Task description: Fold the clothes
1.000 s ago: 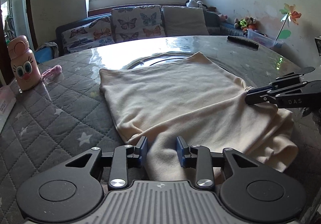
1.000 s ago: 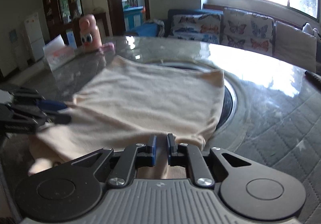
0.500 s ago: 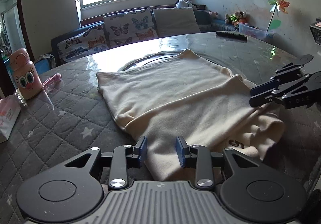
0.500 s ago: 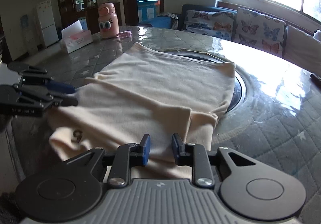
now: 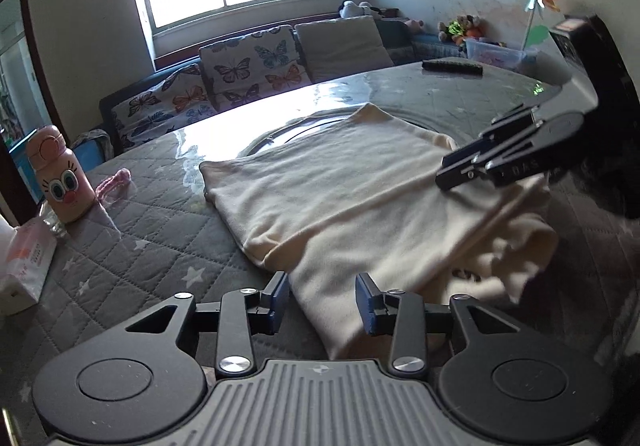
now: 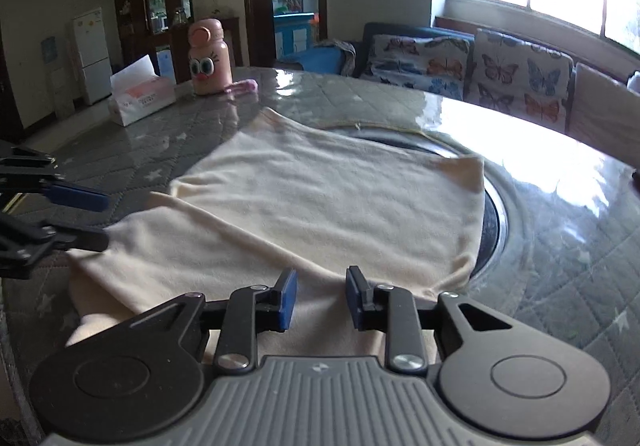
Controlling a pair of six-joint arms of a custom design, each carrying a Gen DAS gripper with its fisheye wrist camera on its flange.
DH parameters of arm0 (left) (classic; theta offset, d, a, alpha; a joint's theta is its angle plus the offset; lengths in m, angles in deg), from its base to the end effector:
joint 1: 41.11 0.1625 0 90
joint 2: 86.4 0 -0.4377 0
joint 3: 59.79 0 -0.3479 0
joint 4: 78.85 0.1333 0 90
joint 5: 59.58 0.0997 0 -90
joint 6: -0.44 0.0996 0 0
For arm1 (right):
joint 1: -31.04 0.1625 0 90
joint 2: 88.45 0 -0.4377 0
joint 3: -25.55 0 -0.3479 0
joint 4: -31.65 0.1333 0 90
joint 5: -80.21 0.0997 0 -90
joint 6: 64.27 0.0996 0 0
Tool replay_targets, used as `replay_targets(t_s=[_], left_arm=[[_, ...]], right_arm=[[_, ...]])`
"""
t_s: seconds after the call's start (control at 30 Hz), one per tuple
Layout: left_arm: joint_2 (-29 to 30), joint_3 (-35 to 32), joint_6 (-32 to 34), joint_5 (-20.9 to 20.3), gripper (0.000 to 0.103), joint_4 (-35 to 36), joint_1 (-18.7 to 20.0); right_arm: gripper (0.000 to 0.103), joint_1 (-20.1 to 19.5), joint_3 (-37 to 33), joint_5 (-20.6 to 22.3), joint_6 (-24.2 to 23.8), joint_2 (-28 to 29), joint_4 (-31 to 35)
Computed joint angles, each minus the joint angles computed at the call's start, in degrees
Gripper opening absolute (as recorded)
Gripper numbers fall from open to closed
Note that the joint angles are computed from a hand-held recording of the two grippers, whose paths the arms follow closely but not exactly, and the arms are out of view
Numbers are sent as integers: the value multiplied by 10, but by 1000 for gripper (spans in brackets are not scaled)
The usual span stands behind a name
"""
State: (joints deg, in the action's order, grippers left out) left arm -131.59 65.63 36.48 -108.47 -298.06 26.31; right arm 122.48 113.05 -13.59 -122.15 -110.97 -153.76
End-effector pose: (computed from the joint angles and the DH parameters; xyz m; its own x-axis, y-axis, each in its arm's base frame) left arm -0.0044 -0.5284 0.1561 -0.5683 0.2201 -0.7928 0.7252 0.5893 -0.3562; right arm 0.1439 -0.6844 -0.0203 -0.5125 -0.7255 0.4593 -0.8570 0.4655 -0.2209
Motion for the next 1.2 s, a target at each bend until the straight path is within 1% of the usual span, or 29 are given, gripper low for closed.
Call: replay_targets(t_s=[0.03, 0.1, 0.13, 0.23, 0.33, 0.43, 0.57, 0.6, 0.63, 0.7, 0.73, 0.77, 0.8, 0.87, 0.9, 0.93, 1.1, 1.2], left_arm=[[-2, 9, 7, 0, 43, -5, -2], [-5, 28, 23, 0, 46, -13, -6], [-4, 35, 32, -2, 46, -16, -8], [8, 52, 75, -12, 47, -31, -16], [24, 55, 110, -29, 50, -41, -22], [41, 46, 131, -50, 50, -41, -22], [65, 26, 146, -66, 49, -48, -19], [67, 22, 143, -71, 48, -46, -18], [69, 18, 141, -76, 44, -44, -16], [66, 12, 131, -88, 25, -37, -13], [63, 9, 126, -93, 23, -32, -12], [60, 7, 118, -96, 17, -30, -11], [57, 4, 111, -98, 12, -28, -10], [48, -5, 88, -104, 11, -12, -6], [45, -10, 81, -104, 10, -9, -5], [43, -15, 74, -105, 10, -6, -3], [35, -41, 51, -106, 9, 20, 1], [27, -51, 32, -107, 9, 42, 4]], right_arm=[[27, -1, 3, 0, 0, -2, 0], [32, -6, 24, 6, -6, -14, -12], [33, -9, 38, 8, -10, -22, -21], [33, -15, 58, 3, -18, -33, -29], [34, -21, 76, -2, -36, -38, -50], [34, -20, 83, -4, -30, -44, -48], [34, -19, 99, -5, -47, -56, -53], [34, -18, 104, -4, -49, -60, -54], [34, -18, 108, -3, -51, -64, -54], [35, -19, 116, 1, -57, -73, -53], [36, -19, 120, 3, -60, -77, -51], [40, -19, 126, 7, -67, -85, -44], [42, -19, 131, 7, -76, -91, -39], [46, -19, 139, 5, -102, -99, -31], [56, -19, 143, 5, -116, -103, -26], [59, -19, 147, 4, -130, -107, -21], [60, -21, 162, 12, -195, -109, -15], [60, -22, 155, 24, -218, -98, -11]])
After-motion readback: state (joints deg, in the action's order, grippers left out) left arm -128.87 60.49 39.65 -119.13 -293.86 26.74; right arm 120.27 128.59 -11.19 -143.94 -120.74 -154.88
